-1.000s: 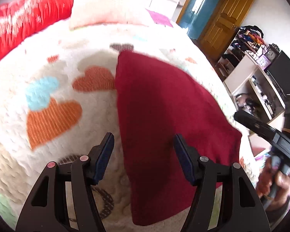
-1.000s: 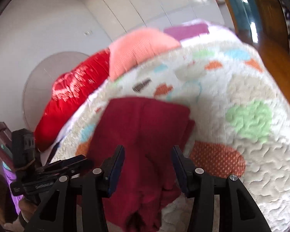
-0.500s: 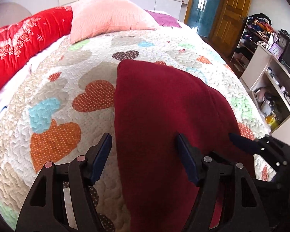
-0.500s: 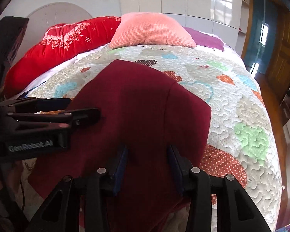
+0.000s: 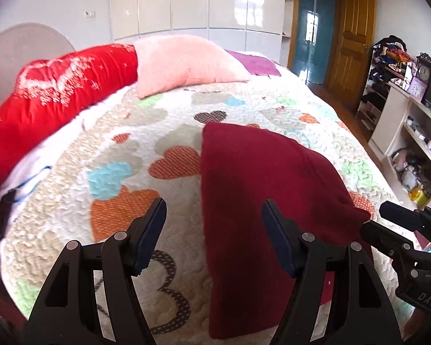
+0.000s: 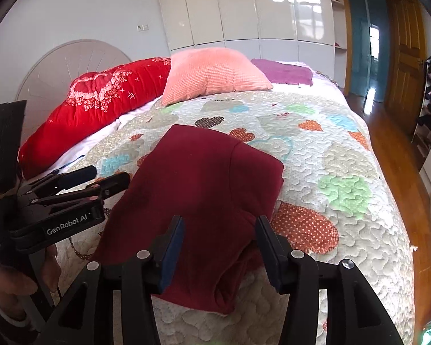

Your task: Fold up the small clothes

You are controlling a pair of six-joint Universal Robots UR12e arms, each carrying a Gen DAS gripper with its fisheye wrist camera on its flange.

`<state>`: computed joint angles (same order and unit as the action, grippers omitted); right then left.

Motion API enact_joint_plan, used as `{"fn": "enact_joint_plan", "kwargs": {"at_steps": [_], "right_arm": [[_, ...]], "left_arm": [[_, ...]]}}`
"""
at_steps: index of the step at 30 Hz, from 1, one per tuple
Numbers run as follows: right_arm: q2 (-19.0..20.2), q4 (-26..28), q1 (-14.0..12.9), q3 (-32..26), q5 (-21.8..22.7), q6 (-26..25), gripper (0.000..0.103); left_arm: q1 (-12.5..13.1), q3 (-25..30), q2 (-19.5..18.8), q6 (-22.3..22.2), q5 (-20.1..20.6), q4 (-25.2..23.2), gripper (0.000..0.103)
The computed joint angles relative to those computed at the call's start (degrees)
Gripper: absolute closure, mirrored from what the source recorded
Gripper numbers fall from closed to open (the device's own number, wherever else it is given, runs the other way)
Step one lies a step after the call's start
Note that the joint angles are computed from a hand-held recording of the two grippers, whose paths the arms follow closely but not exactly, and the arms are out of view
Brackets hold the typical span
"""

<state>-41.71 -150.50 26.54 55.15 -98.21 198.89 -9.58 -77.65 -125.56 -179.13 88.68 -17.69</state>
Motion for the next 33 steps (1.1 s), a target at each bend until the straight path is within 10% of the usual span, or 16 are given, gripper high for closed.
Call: {"fn": "enact_joint_plan", "kwargs": {"at_steps": [33], "right_arm": [[0.47, 0.68, 0.81, -0.93, -0.09, 0.86, 0.053]], "left_arm": [[-0.05, -3.91, 2.28, -0.56, 2.01, 5.57, 0.034]]}}
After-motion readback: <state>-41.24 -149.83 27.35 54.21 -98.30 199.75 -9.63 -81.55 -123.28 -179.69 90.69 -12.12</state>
